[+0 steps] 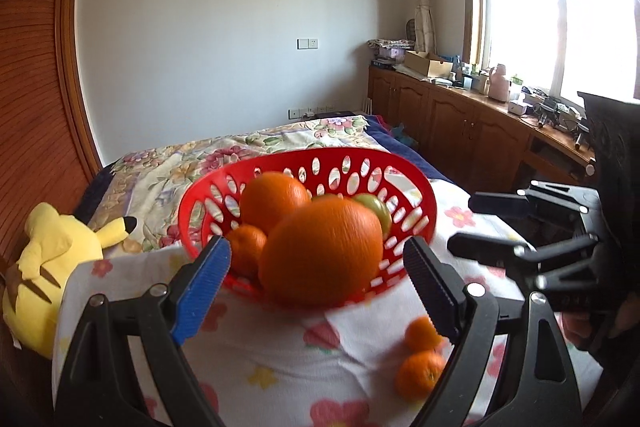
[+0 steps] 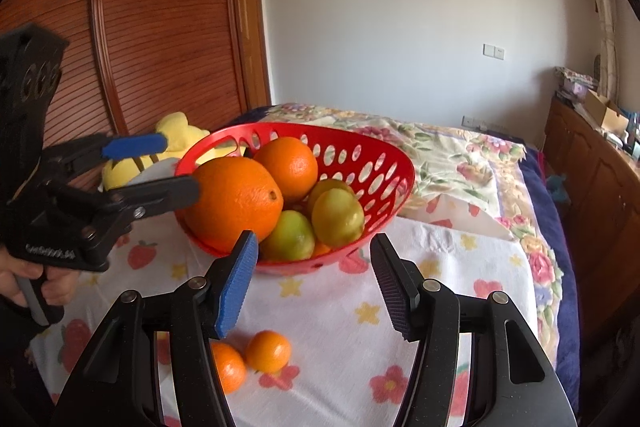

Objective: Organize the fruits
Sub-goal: 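Move both grippers back toward the two tangerines on the table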

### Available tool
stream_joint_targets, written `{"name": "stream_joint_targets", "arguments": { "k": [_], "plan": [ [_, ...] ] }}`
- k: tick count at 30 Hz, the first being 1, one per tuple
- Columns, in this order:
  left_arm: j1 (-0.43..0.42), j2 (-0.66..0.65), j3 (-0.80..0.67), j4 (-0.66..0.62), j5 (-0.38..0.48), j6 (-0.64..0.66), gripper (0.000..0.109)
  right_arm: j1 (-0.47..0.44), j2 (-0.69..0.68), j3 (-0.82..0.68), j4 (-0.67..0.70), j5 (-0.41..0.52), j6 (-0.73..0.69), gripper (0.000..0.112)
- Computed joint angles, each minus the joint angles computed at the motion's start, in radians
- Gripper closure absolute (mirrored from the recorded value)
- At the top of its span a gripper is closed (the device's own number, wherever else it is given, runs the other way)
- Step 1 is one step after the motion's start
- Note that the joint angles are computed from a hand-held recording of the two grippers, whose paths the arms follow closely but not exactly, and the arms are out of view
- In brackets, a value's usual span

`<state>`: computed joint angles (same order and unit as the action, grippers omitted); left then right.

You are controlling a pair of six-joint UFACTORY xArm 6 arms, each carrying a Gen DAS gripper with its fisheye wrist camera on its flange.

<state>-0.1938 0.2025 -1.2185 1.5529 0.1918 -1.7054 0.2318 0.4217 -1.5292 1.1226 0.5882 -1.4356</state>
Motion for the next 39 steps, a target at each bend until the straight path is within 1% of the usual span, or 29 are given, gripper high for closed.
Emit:
{"name": "stream_joint_targets", "arguments": {
  "k": [4, 9, 12, 20, 24, 29, 31, 38, 39],
  "plan": [
    [-0.028, -0.045, 0.067, 0.113, 0.027, -0.124, 0.020, -0.001, -0.036, 0.057, 0.014, -0.008, -0.012, 0.052],
    [-0.075, -0.054, 0.111, 0.244, 0.074, -0.261, 0.020, -0.002, -0.064, 0.115, 0.016, -0.015, -0.012, 0.052],
    [-0.083, -0.037, 0.116, 0.275, 0.067, -0.301, 0.020, 0.000, -0.067, 0.139, 0.010, -0.019, -0.003, 0.052],
    [-0.085, -0.017, 0.116, 0.347, 0.069, -0.388, 0.020, 0.017, -0.051, 0.167, -0.031, -0.039, 0.025, 0.058],
    [-0.081, -0.007, 0.113, 0.373, 0.066, -0.424, 0.020, 0.022, -0.032, 0.159, -0.065, -0.024, 0.059, 0.062],
    [-0.083, 0.012, 0.106, 0.329, 0.061, -0.370, 0.020, 0.029, -0.011, 0.149, -0.105, -0.021, 0.095, 0.065],
    [-0.084, 0.008, 0.107, 0.357, 0.061, -0.399, 0.020, 0.029, 0.001, 0.141, -0.132, -0.016, 0.121, 0.066],
    [-0.081, 0.016, 0.101, 0.357, 0.054, -0.401, 0.020, 0.021, 0.037, 0.105, -0.188, 0.024, 0.192, 0.072],
    [-0.082, 0.018, 0.100, 0.356, 0.055, -0.399, 0.020, 0.016, 0.043, 0.095, -0.190, 0.045, 0.203, 0.074]
  ]
}}
